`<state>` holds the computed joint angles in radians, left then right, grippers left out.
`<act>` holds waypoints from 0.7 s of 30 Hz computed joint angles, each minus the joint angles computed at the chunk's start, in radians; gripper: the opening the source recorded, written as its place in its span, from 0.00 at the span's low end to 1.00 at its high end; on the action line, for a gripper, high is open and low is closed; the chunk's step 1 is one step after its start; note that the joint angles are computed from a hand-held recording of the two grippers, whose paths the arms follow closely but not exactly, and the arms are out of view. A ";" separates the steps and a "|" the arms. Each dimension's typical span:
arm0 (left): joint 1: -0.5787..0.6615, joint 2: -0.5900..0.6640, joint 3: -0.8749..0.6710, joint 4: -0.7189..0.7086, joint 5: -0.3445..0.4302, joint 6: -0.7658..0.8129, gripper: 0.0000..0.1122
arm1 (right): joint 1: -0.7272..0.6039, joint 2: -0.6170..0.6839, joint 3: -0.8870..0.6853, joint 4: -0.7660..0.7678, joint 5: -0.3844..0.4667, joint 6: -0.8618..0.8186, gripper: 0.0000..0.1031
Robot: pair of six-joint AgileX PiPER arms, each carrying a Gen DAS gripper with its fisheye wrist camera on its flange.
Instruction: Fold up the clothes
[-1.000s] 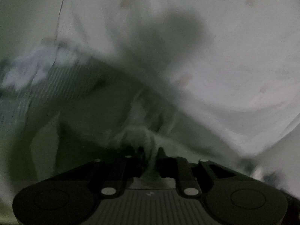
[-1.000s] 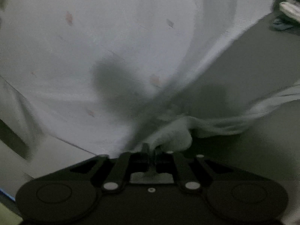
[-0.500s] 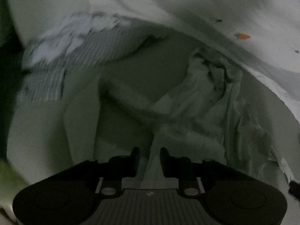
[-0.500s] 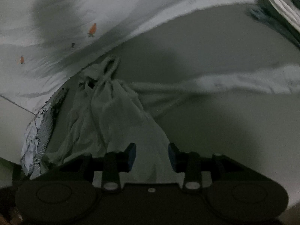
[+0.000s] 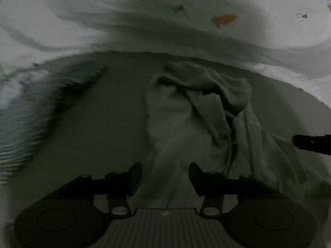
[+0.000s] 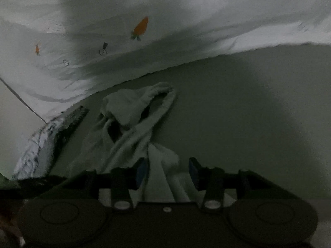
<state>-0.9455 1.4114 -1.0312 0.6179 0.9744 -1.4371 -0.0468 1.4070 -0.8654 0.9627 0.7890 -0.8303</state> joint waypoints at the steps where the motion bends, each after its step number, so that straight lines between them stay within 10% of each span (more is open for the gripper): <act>1: 0.036 0.017 0.009 -0.019 -0.048 0.019 0.48 | 0.014 0.043 -0.017 0.033 -0.004 -0.027 0.48; 3: 0.067 0.050 0.014 -0.017 -0.092 0.006 0.46 | 0.037 0.113 -0.049 0.073 -0.002 -0.076 0.51; 5: 0.050 0.057 0.026 0.048 -0.099 -0.049 0.23 | 0.077 0.163 -0.088 0.052 -0.007 -0.087 0.44; 7: 0.049 0.057 0.025 0.071 -0.099 -0.085 0.08 | 0.106 0.200 -0.124 0.033 0.004 -0.107 0.04; 21: 0.272 0.343 -0.515 0.242 -0.082 0.086 0.08 | 0.090 0.264 -0.457 0.171 -0.179 -0.194 0.04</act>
<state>-0.6738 1.7545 -1.5466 0.8598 0.8921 -1.3512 0.0431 1.6707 -1.3228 1.1341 0.6098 -1.0240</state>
